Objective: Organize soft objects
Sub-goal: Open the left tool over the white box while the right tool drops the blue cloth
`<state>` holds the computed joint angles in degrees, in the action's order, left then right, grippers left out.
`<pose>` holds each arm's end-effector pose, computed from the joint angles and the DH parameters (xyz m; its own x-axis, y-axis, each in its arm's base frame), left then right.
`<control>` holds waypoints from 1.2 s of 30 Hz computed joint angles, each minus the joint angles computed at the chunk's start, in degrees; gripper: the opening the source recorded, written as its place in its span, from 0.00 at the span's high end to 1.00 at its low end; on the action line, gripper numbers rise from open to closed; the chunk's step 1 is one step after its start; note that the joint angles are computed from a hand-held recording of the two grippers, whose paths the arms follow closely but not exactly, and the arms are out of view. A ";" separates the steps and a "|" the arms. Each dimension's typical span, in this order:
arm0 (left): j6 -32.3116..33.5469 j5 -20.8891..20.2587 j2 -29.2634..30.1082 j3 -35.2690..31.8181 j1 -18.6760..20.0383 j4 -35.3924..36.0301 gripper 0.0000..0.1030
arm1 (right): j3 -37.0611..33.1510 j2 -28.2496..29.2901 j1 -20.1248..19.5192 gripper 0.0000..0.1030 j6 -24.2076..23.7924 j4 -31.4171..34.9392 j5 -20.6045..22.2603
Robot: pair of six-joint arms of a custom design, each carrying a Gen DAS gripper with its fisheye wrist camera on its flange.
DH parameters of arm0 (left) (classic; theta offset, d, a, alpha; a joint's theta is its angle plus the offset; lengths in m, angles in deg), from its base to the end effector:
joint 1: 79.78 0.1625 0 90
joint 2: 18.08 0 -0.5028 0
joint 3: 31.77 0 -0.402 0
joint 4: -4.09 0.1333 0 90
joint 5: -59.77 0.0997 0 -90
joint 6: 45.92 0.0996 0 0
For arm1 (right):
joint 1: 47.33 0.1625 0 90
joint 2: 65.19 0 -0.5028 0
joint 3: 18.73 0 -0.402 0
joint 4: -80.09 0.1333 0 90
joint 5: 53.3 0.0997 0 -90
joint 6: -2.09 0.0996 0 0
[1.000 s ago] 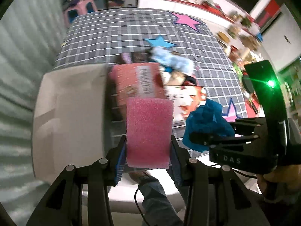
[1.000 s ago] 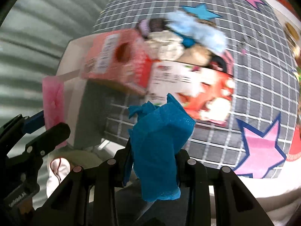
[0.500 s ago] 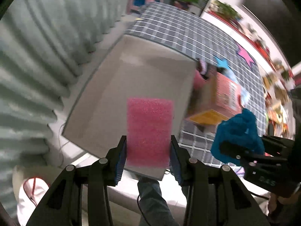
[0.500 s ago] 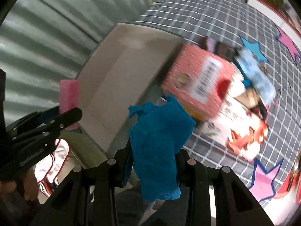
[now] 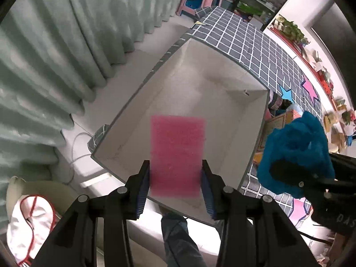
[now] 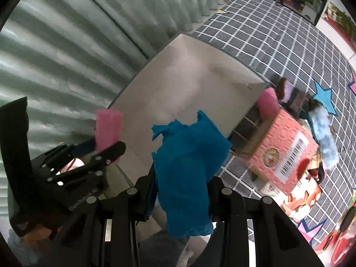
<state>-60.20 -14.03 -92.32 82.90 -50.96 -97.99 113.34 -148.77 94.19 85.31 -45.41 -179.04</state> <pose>-0.3472 -0.3749 0.2542 -0.5263 0.7726 -0.3551 0.6617 0.6344 0.3996 0.3611 -0.1911 0.2599 -0.8049 0.5174 0.2904 0.3094 0.7837 -0.5386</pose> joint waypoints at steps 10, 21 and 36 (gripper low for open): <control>-1.51 1.43 1.27 0.26 1.25 0.68 0.55 | -0.34 2.19 -3.23 0.65 -4.59 -4.89 1.83; -1.47 2.06 2.03 0.84 1.17 0.51 0.55 | -0.55 3.19 -3.76 0.65 -4.90 -6.24 2.56; -1.77 2.66 3.44 0.90 0.98 0.86 0.55 | -0.09 3.61 -4.43 0.65 -5.25 -7.69 2.84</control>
